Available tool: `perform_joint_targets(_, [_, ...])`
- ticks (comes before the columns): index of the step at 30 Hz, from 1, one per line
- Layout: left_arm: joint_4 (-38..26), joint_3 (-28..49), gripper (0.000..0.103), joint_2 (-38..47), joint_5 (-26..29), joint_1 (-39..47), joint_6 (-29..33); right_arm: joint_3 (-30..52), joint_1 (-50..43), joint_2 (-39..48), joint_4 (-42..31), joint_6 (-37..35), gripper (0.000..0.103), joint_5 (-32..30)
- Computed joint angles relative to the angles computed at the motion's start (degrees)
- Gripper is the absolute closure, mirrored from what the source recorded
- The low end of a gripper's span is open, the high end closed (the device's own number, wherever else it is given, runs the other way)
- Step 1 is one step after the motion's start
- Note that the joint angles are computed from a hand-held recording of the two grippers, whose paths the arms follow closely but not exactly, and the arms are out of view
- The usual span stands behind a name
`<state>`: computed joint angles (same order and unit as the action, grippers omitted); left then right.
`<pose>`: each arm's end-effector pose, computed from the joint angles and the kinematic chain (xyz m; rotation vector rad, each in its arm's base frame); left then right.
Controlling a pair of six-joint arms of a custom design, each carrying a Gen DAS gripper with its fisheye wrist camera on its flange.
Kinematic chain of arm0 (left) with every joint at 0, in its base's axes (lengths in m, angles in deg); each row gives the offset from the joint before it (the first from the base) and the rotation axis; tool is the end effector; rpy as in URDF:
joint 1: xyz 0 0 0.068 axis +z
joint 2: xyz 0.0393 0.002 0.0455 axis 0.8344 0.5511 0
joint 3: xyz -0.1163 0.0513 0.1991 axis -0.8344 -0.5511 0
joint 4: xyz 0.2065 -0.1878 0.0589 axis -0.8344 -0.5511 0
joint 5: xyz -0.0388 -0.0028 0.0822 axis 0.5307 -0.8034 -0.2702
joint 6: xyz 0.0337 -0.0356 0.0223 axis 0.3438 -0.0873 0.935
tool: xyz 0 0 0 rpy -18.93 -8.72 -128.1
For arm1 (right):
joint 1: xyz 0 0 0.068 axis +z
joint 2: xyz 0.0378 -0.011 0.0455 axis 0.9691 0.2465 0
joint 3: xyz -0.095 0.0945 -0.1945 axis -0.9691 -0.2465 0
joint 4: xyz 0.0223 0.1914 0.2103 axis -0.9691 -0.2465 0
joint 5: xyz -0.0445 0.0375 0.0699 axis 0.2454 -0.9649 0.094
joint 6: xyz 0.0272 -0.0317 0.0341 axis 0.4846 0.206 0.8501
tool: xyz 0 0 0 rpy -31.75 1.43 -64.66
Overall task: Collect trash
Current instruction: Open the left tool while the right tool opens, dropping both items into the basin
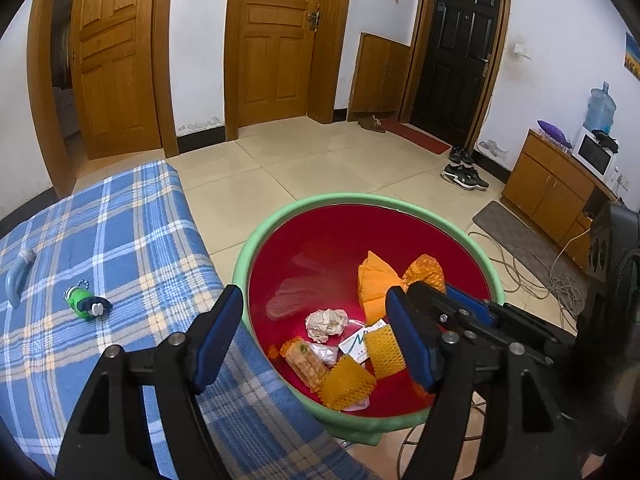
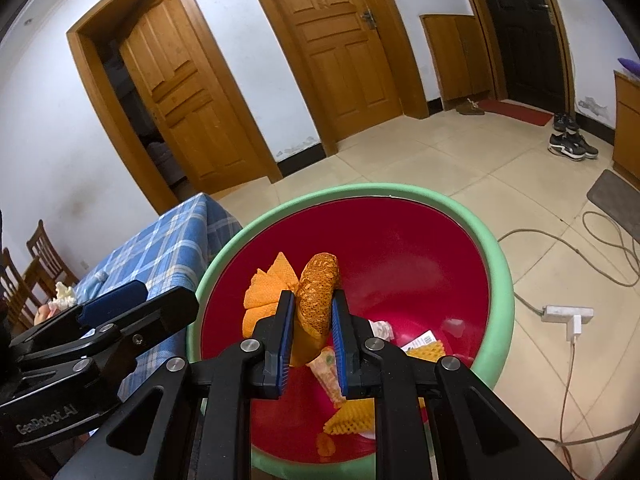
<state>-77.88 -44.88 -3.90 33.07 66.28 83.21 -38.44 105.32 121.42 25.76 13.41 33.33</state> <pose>0.2182 0.0255 0.0966 0.1349 2.3018 -0.2344 0.2101 0.1180 0.1090 -0.0449 2.2912 0.4818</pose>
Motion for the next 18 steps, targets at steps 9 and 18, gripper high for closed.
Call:
perform_joint_targets(9, [-1.2,0.0,0.029,-0.5,-0.2,0.5,0.7,0.9,0.2,2.0,-0.2,-0.2,0.072,0.2])
perform_joint_targets(18, [-4.3,2.8,0.028,0.6,3.1,4.4,2.1,-1.8,1.4,-0.3,3.8,0.2,0.034,1.4])
